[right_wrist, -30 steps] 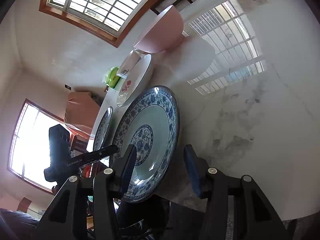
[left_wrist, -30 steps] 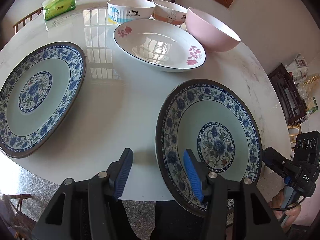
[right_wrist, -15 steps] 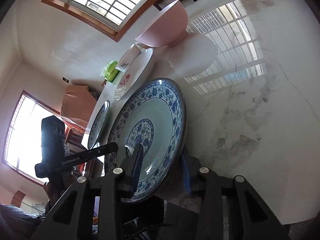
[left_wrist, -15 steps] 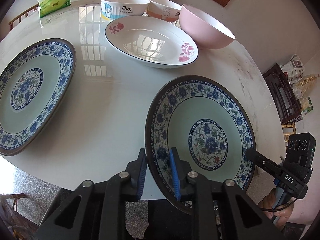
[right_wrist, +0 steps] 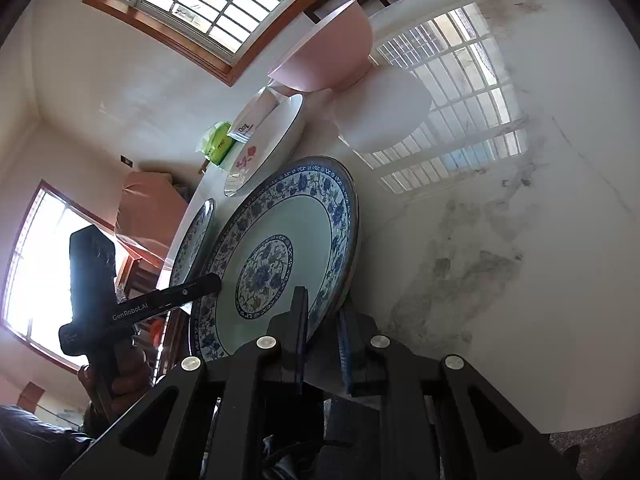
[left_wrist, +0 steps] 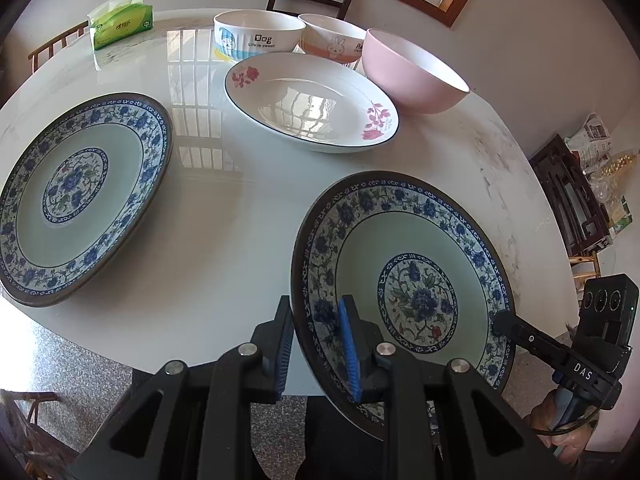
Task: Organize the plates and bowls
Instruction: 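Lift the plate with both grippers and carry it over the other blue-and-white plate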
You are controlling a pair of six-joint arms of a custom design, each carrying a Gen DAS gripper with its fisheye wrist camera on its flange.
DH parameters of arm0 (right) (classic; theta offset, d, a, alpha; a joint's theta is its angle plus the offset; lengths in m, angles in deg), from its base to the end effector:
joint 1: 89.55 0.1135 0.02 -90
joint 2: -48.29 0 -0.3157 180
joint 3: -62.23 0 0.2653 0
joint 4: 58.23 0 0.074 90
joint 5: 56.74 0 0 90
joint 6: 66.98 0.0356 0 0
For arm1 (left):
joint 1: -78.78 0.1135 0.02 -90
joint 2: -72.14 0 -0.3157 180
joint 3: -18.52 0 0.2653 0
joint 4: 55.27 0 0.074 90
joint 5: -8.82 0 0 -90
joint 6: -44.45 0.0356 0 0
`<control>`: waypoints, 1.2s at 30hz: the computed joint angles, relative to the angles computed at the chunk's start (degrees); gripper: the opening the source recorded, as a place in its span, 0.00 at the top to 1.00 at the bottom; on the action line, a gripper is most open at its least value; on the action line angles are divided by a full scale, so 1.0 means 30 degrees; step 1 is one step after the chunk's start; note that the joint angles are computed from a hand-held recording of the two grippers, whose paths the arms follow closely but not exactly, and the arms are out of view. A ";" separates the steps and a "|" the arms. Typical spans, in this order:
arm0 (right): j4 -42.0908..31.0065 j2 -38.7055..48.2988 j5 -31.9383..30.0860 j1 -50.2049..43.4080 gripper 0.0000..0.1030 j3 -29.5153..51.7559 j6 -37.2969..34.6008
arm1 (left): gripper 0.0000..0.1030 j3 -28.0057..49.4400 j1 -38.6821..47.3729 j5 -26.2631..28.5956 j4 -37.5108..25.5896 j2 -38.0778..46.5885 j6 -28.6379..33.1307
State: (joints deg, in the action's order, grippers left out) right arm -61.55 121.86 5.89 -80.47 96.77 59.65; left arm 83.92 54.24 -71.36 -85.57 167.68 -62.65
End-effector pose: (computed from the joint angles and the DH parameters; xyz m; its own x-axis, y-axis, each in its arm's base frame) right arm 0.2096 0.0501 0.1781 -0.8176 0.4059 -0.4083 0.0152 0.7241 0.6895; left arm 0.3011 -0.1441 0.1996 -0.8991 0.0920 -0.4279 0.2316 0.9295 -0.2869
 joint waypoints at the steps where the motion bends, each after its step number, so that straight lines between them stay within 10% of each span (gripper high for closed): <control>1: 0.0000 -0.0065 -0.0034 0.0020 0.85 -0.0008 0.0074 | 0.78 -0.0102 -0.0073 -0.0044 0.0049 -0.0116 -0.0070; 36: -0.0266 0.3134 -0.0232 0.2958 0.84 0.4071 -0.0332 | 0.78 -0.2757 0.4842 -0.0002 0.0064 -0.4590 0.0614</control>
State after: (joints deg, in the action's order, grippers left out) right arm -62.35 131.26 5.20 -71.60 108.98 58.66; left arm 75.65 68.77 -71.37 -85.37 153.91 -60.81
